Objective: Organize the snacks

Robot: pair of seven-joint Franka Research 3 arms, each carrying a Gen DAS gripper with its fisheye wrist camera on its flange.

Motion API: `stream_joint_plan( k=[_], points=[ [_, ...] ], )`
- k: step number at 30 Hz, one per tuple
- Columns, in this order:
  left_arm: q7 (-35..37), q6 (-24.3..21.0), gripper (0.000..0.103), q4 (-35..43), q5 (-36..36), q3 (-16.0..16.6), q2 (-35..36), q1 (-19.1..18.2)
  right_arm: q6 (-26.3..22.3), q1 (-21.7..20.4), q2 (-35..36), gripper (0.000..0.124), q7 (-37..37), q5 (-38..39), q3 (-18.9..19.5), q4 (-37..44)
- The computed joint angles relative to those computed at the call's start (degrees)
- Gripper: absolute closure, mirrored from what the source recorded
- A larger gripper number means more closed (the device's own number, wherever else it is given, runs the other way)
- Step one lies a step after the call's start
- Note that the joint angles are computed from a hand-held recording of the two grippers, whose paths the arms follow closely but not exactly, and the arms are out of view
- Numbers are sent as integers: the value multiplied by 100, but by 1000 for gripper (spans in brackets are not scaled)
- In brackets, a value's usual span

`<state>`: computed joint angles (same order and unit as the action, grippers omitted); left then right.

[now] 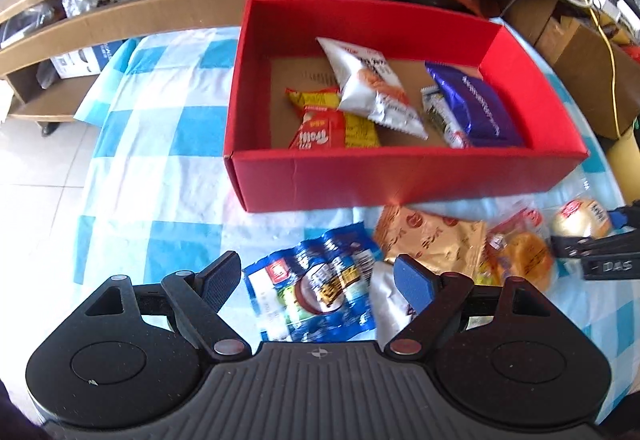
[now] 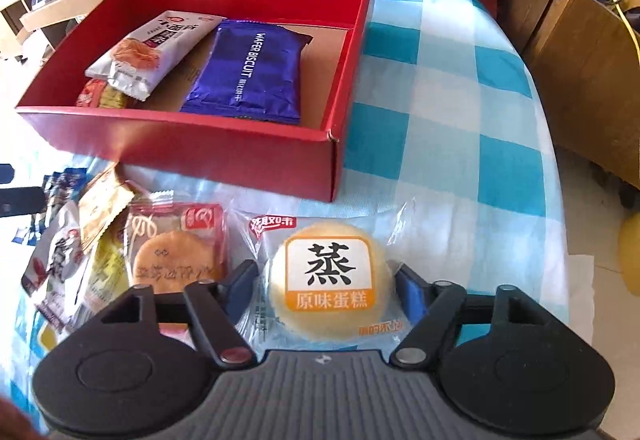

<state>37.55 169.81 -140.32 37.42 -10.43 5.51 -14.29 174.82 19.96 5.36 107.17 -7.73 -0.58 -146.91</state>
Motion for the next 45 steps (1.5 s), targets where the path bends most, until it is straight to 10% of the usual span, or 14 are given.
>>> stream_joint_plan(
  k=[9, 16, 20, 27, 34, 38, 45],
  points=[
    [1852, 485, 16, -416, -2028, -553, -104, 183, 329, -196, -380, 45, -225, 420, 258, -261],
    [317, -212, 15, 236, -273, 100, 299, -669, 388, -231, -464, 45, -1217, 1635, 536, -307],
    [-380, -426, 32, 229, 332, 47, 204, -717, 386, -193, -497, 45, -1850, 2378, 617, -328],
    [-107, -108, 43, -215, -323, -281, -71, -449, 482, 21, -634, 45, -2890, 3624, 651, -359],
    [-557, -284, 20, 224, 137, -173, 325, -636, 490, 109, -655, 45, -3034, 3779, 646, -365],
    [110, 205, 39, -16, -721, -426, 291, -318, 493, 185, -681, 45, -3298, 4080, 624, -371],
    [579, 249, 40, -505, -1343, -490, -145, -362, 498, 397, -747, 45, -4205, 5080, 593, -327]
  ],
)
